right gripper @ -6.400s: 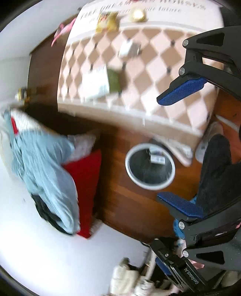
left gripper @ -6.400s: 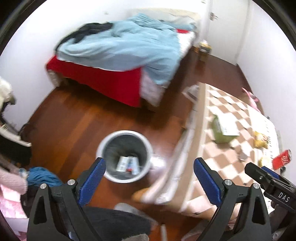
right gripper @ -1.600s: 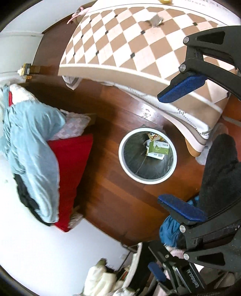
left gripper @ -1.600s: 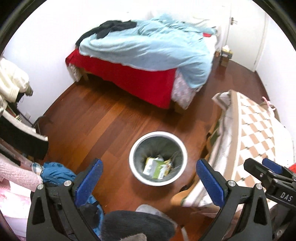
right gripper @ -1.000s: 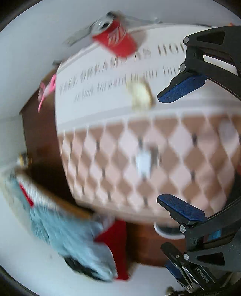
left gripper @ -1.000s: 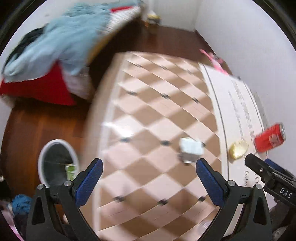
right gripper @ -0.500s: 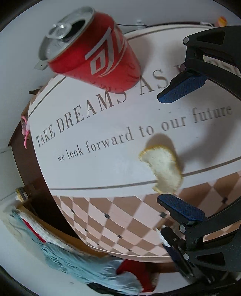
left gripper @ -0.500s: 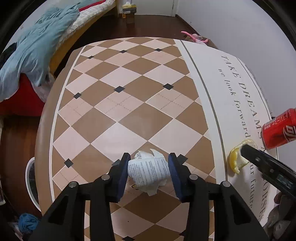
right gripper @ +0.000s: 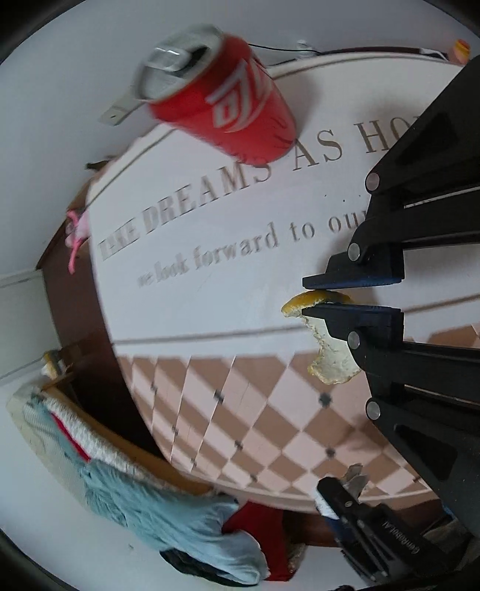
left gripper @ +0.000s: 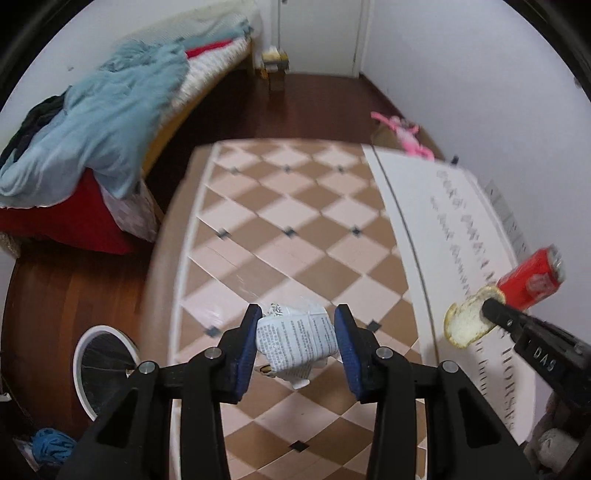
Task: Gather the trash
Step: 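Carry both items over the bin and open both tools to drop them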
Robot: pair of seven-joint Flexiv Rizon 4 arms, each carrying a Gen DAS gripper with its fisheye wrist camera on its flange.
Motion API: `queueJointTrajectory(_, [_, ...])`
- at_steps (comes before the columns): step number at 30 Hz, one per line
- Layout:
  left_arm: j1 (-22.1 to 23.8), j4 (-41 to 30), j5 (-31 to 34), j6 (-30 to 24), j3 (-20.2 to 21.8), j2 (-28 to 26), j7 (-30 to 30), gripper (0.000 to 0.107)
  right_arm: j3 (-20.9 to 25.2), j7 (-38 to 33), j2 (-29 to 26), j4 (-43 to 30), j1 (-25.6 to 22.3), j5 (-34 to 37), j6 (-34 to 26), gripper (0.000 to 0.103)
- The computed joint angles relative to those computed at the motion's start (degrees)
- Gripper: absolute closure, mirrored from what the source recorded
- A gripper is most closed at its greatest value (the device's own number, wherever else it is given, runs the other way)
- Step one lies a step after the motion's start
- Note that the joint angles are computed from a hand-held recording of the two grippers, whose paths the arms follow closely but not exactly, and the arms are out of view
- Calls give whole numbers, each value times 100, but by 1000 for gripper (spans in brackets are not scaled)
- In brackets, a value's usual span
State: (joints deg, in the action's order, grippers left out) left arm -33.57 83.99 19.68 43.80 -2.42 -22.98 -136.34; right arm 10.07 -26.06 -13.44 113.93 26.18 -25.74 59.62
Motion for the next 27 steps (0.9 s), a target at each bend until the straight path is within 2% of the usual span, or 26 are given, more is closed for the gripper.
queueJointTrajectory(5, [86,444,359,74,123,755,-237,70,141,-128,161,-310,183,-111,-95,95])
queueJointTrajectory(11, [474,1267,752,-105,86,1887,-455,70,302,-317,-59,-1014,615,-183,-110,95])
queueJointTrajectory(17, [1006,2240,882,-368,144,3040,-452,70,420,-693,-810,-2118,1297,-70,-105,95])
queueJointTrajectory(19, [1179,2541,878,-428,167,3330,-419,70,470,-922,-1220,-2648,1569,41,-202,96])
queueJointTrajectory(20, [1275,2729,854,-416,213,3475,-405,74,481,-1021,-1405,-2881,1690,112,-257,96])
queueJointTrajectory(24, [1632,3553,447,-149,552,3860,-192,76,455,-1349,-2135,-3765,2189,355,-600,96])
queueJointTrajectory(27, [1875,4224,-56,287,916,3860,134,76,479,-1644,-2762,-4495,2487,643,-1030,96])
